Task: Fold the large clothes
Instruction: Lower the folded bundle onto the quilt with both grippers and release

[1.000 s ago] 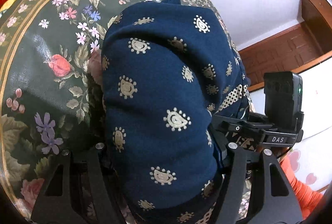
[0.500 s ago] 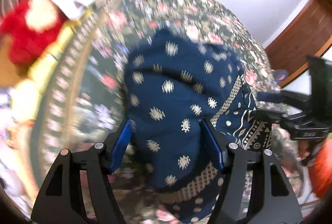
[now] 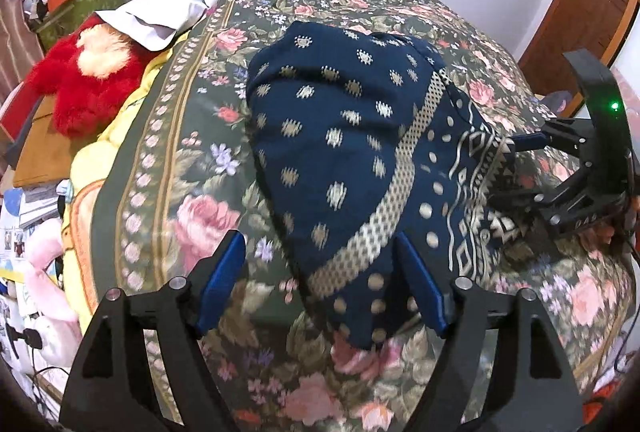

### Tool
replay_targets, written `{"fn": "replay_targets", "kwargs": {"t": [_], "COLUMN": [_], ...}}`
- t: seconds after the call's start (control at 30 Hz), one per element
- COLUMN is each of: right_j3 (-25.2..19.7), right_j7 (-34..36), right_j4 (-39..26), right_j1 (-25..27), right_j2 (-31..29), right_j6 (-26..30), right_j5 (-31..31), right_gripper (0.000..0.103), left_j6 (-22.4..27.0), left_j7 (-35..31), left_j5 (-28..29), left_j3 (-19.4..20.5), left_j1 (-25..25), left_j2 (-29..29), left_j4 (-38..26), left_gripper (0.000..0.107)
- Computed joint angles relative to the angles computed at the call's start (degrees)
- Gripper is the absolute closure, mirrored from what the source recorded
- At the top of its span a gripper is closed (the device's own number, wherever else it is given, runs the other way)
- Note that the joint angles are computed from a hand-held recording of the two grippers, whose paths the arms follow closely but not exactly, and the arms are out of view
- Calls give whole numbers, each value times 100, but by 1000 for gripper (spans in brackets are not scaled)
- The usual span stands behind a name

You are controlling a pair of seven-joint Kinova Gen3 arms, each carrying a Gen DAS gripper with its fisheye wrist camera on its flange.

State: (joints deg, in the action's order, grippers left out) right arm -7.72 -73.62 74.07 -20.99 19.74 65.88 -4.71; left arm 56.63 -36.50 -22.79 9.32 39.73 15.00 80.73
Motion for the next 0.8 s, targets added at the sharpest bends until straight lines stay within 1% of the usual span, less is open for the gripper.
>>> {"fn": "replay_targets", "kwargs": {"t": [0.1,0.2,0.23,0.37,0.47,0.5,0.53,0.57,0.6,0.63,0.73,0.8], "right_j3": [26,20,3,-25,-16,-15,83,152,164,105,-38,-49], "right_j7": [79,83,95,-93,-344,-417,-560,-658,-689,-692,-397,-320], "right_j4": [17,-64,-111,-180,-358,-404,-427,-426,-409,-394,-424,-426], "right_j1": [121,248,311,244,98,68,-67,-149,-124,6,473,627], "right_j2": [-152,-234,-246,-247,12,85,186,245,302,366,463,450], "right_j6": [8,-37,-98,-441,-549,-564,-607,-629,-650,-635,-465,-372], "right_j5": [-54,-265,-405,-544,-474,-375,-183,-48,-7,-58,-561,-764], "right_gripper": [18,18,18,18,18,18,18,18,18,18,18,18], "left_j6": [446,417,414,638,823,953,1051,1061,978,841,550,459], "left_j7": [87,236,274,24,-352,-419,-442,-485,-476,-450,-487,-463], "left_j5": [-357,-587,-674,-779,-496,-438,-441,-350,-241,-38,407,465], "left_j3": [-66,-130,-158,-235,-357,-433,-495,-598,-639,-619,-638,-688], "left_j1": [164,127,87,20,-134,-132,-125,-115,-181,-341,-592,-593], "left_j2": [30,-86,-47,423,949,1130,1278,1329,1366,1384,1361,1316], "left_j4": [-253,-356,-493,-1263,-1915,-2135,-2291,-2341,-2328,-2274,-2074,-1985], "left_gripper": [30,30,30,30,30,30,29,29,26,23,19,18]}}
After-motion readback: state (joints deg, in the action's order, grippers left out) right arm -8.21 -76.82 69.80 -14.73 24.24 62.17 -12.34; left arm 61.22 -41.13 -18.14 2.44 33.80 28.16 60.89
